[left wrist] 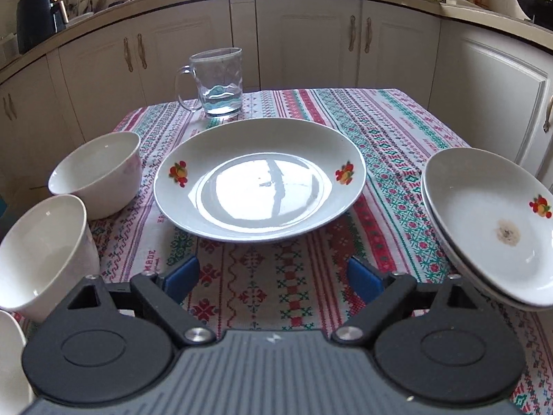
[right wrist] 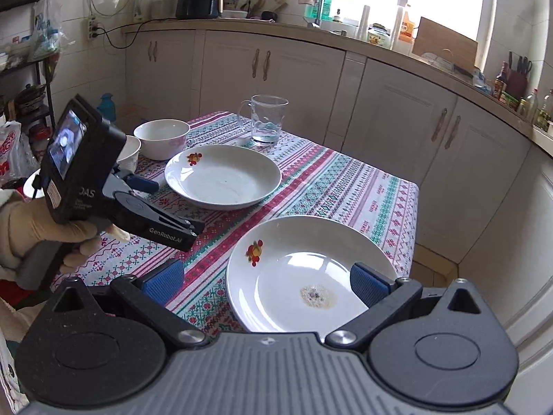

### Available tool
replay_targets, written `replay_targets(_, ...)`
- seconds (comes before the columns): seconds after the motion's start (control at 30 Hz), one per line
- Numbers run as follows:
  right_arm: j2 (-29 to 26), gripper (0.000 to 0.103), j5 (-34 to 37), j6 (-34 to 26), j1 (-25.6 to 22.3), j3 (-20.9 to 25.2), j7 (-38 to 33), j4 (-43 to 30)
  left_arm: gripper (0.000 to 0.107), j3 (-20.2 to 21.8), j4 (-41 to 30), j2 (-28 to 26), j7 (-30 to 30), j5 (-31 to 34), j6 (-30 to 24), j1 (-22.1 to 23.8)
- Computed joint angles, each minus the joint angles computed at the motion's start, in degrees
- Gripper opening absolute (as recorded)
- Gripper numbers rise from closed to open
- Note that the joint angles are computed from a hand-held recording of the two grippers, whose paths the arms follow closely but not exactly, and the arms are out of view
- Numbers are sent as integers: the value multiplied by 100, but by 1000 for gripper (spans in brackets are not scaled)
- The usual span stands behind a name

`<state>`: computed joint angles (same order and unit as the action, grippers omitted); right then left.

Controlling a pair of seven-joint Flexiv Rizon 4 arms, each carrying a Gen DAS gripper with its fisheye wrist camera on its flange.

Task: Organize plates and bowls
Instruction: 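Open the left gripper off the stained plate and withdraw it, then move the right gripper to the rim of the flower-print white plate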

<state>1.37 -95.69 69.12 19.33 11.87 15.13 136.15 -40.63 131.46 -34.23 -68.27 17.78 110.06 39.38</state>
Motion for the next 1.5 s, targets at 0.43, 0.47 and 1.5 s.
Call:
replay_targets(0.43, -874, 103, 483, 919, -300, -314, -1530, -762, 103, -13, -387, -456, 19, -141, -51, -146)
replay_targets(0.47, -960, 103, 614, 939, -289, -327, -1754, -843, 103, 16, -405, -473, 12, -148, -17, -177)
replay_targets(1.5, -4665, 103, 7184, -490, -1509, 2334, -10348, -5161, 102, -26, -659, -676, 105, -147, -71, -178)
